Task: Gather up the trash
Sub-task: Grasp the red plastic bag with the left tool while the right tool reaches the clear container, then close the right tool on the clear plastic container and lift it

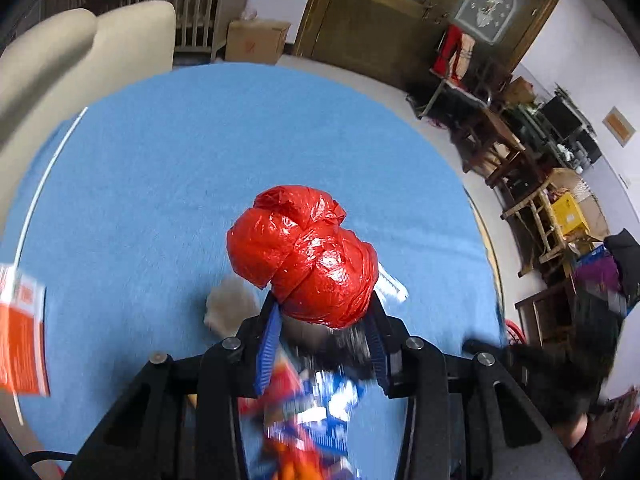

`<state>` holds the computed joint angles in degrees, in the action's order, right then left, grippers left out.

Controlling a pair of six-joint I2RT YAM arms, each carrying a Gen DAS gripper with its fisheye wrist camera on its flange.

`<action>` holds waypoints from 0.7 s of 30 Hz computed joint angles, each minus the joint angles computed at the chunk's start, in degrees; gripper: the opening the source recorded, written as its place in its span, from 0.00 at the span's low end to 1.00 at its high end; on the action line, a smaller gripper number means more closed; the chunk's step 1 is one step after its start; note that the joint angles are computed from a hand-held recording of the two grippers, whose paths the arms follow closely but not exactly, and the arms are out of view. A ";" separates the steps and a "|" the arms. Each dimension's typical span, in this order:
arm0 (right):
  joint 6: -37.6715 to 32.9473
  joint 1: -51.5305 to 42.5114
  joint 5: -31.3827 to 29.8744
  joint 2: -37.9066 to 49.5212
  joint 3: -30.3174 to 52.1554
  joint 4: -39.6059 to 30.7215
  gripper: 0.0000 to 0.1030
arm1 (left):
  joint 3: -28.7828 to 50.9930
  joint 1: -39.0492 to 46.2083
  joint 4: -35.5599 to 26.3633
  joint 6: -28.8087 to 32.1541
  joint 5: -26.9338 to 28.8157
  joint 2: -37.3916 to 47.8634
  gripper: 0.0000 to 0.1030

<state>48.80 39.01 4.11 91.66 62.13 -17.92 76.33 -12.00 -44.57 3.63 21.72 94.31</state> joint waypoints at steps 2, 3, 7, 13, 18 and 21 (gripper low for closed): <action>-1.33 -0.52 1.13 2.45 5.33 -2.86 0.30 | -4.68 2.49 -0.33 1.15 2.65 -4.60 0.41; -2.60 -0.89 1.05 4.73 8.15 -3.74 0.54 | -5.13 4.50 -1.39 2.43 4.05 -5.55 0.41; -9.39 0.37 6.73 12.32 18.40 -7.61 0.80 | -8.97 8.99 -2.32 4.69 6.04 -9.12 0.41; -14.43 -1.14 8.33 27.20 36.66 -21.48 0.36 | -12.98 12.35 -3.68 7.23 6.23 -13.28 0.41; -14.54 -1.67 -0.81 31.51 40.45 -21.50 0.57 | -13.70 10.48 -1.67 3.82 7.46 -13.80 0.41; -14.36 0.08 1.74 34.39 44.07 -23.28 0.66 | -14.55 14.79 -3.44 7.74 10.45 -13.89 0.41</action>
<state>34.44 39.09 5.85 126.05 106.20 -41.20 61.77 2.79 -48.01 11.38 32.17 80.43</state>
